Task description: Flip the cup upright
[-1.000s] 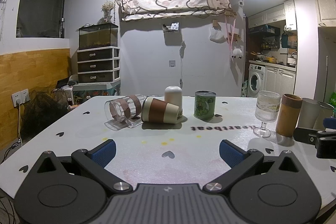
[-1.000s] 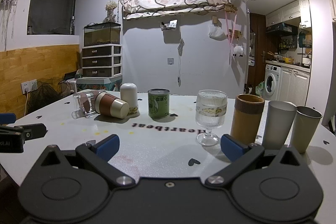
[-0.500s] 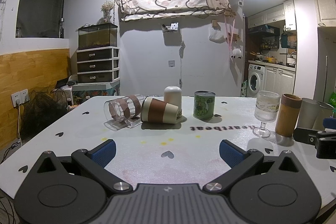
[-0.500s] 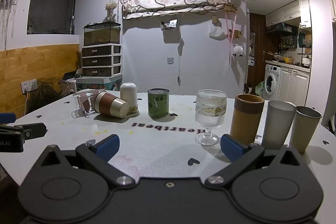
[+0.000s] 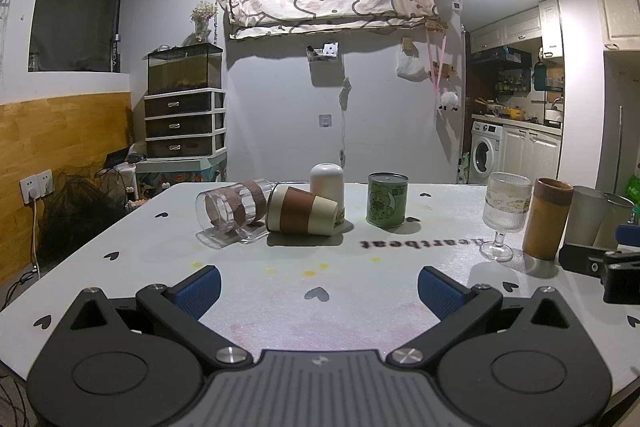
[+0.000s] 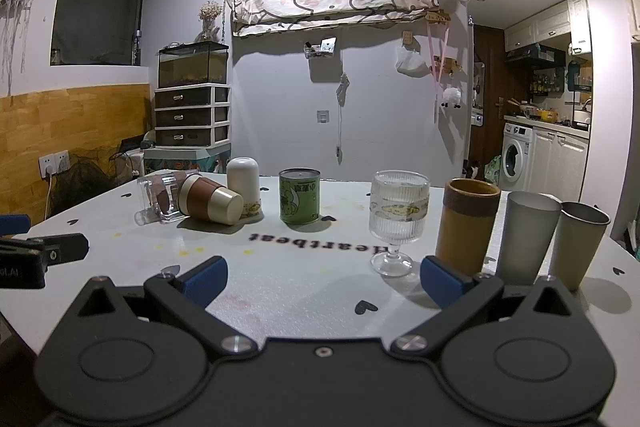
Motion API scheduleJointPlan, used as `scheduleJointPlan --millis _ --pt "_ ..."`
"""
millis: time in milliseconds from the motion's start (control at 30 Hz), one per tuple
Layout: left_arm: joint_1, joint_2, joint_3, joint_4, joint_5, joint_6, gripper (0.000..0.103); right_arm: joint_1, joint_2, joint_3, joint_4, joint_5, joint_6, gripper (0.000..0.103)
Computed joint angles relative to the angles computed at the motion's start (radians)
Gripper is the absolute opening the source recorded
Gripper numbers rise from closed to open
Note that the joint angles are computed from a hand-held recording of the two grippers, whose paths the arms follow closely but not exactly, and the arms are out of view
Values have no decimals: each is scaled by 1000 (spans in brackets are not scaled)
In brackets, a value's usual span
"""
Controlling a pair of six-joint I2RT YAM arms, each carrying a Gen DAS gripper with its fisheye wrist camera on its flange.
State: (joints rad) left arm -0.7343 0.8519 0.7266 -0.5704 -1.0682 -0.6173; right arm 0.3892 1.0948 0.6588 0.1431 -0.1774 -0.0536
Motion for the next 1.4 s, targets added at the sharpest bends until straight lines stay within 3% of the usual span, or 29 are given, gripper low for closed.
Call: scheduleJointPlan --millis 233,467,533,700,867,933,1133,1400 --pt "3 -12 -11 17 15 10 103 -22 1 -11 16 -22 -7 103" --pt "201 -11 22 36 124 -6 103 -62 -48 -45 21 -66 -9 103" --pt "292 -15 32 73 196 10 103 -38 -62 -53 17 -43 -3 103" --pt "564 31 93 186 489 36 103 -38 -67 -66 21 -43 6 103" --pt "713 225 230 263 641 -87 103 -54 -61 -85 38 -65 13 103" --pt "737 322 296 272 650 -161 103 -63 -58 -93 42 -75 14 103" --pt "716 670 556 202 530 -395 103 -113 -36 -118 57 -114 2 103" --pt "758 1009 874 64 505 -545 102 -214 45 -120 67 -156 -19 103"
